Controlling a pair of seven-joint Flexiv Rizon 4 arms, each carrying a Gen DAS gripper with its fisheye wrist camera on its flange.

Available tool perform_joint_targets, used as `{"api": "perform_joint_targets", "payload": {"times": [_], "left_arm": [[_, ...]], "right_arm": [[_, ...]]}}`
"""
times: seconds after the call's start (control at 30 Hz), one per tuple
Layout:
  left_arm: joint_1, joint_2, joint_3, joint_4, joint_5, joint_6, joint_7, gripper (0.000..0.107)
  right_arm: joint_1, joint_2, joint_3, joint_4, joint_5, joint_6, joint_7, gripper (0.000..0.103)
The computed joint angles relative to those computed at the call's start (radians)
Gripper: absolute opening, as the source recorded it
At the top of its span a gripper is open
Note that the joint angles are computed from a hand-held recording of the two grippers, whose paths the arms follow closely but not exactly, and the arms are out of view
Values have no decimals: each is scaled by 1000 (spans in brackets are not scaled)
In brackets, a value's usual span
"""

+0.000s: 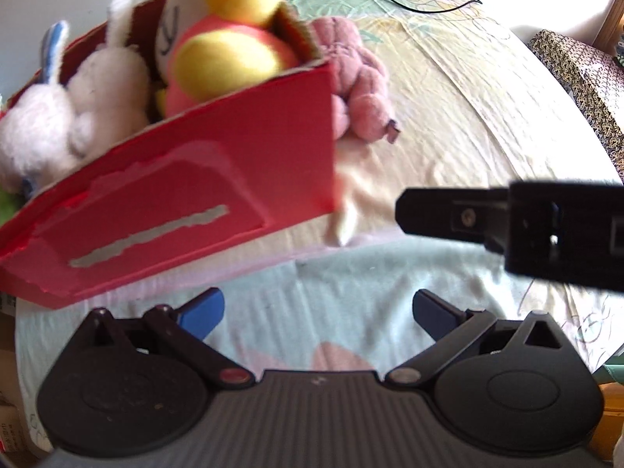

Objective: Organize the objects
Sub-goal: 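Withdraw the right gripper from the box and move toward the pink teddy bear, then close the right gripper on the pink teddy bear's back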

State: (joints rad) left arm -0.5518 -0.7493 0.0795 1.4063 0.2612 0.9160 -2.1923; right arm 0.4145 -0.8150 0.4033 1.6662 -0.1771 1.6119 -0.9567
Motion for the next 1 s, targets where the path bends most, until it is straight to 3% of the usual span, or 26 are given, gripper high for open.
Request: {"api": "perform_joint_targets", "payload": {"times": [0.17,0.33,0.5,0.7,0.87,0.93,1.0], "left_arm": [[-10,-44,-1,-48,-11,30,-34,102],[-40,-107,26,-135,-11,10,-82,102],[-45,-139,28,-166,-20,18,-120,102],[-72,-151,60,-180,5,9,-177,101],[-57,-153,44,-169,-4,18,-201,101],[-61,-153,48,-169,2,17,-205,101],[-70,-156,58,-180,13,0,-212,101]], "right_arm": [[-104,-54,92,-52,-20,-45,-88,49],[-200,-165,217,-184,0,-117,-217,49],[-197,-266,254,-350,17,-196,-320,48],[-139,-340,226,-502,43,-261,-397,48],[-98,-373,198,-582,80,-313,-442,47],[-85,-384,193,-604,100,-307,-467,45],[-71,-391,179,-622,115,-306,-490,35]]}}
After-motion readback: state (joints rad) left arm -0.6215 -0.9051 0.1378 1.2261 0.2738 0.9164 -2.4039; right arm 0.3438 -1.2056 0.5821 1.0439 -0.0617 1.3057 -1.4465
